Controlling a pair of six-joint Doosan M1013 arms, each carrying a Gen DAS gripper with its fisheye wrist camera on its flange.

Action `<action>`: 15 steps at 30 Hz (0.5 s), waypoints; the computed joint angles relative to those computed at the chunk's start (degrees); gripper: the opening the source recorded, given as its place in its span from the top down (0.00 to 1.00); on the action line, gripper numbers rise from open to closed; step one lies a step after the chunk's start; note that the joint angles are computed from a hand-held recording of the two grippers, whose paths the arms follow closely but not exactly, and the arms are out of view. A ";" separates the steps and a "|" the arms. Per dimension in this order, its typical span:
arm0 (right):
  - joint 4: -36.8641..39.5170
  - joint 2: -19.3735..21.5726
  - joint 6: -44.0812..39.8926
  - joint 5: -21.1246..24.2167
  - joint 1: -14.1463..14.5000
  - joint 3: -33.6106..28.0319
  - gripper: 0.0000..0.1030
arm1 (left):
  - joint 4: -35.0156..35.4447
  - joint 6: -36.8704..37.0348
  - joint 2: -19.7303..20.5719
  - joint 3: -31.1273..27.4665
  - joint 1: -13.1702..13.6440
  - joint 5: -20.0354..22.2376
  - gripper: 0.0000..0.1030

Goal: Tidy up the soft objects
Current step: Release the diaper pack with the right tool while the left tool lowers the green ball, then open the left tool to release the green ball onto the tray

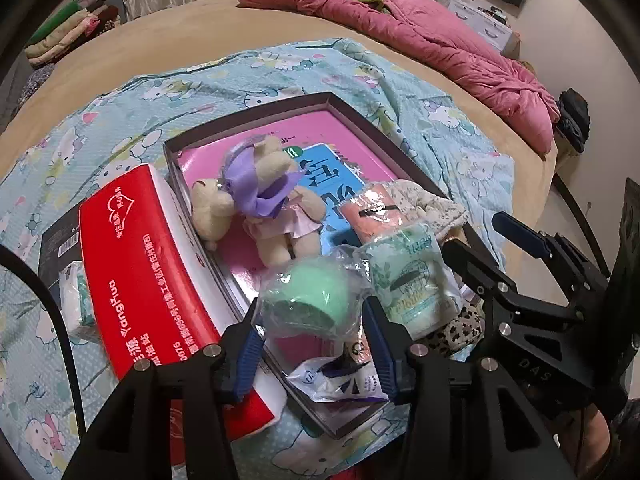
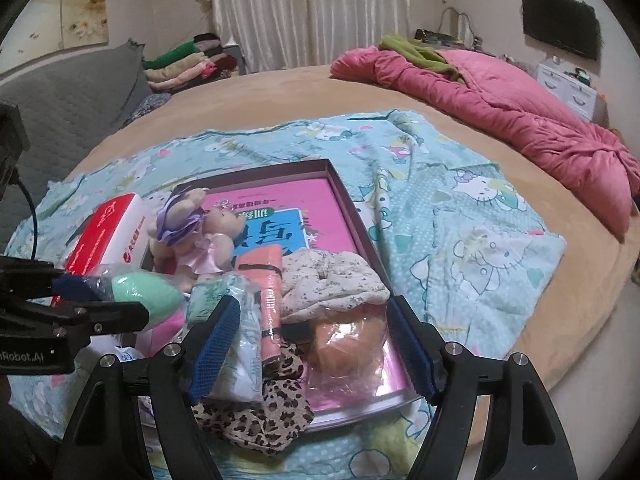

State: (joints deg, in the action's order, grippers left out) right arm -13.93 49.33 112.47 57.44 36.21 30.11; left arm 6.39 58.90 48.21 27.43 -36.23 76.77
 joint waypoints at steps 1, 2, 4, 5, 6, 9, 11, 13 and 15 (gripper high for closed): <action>-0.15 0.09 0.09 0.24 0.02 -0.18 0.25 | 0.10 0.14 0.22 -0.35 -0.05 0.18 0.52; -0.41 0.06 0.27 0.24 0.08 -0.08 0.25 | 0.29 0.17 0.30 -0.46 -0.12 0.26 0.51; -0.88 0.03 0.53 0.26 0.14 -0.03 0.25 | 0.89 0.09 0.94 -1.39 -0.25 1.16 0.49; -0.98 -0.02 0.64 0.18 0.16 0.07 0.25 | 1.17 0.03 1.22 -1.80 -0.30 1.70 0.48; -0.99 -0.12 0.71 0.05 0.14 0.26 0.25 | 1.37 0.01 1.21 -1.67 -0.33 1.56 0.48; -0.97 -0.19 0.95 -0.10 0.12 0.46 0.25 | 1.60 -0.09 0.97 -1.09 -0.38 0.87 0.48; -1.05 -0.18 1.03 -0.09 0.14 0.44 0.25 | 1.56 -0.09 0.74 -0.63 -0.35 0.37 0.47; -1.02 -0.23 0.75 -0.17 0.12 0.55 0.25 | 1.23 -0.27 0.51 -0.14 -0.26 -0.26 0.46; -1.24 -0.22 0.79 -0.08 0.17 0.48 0.25 | 0.60 -0.60 0.16 0.52 -0.13 -1.20 0.43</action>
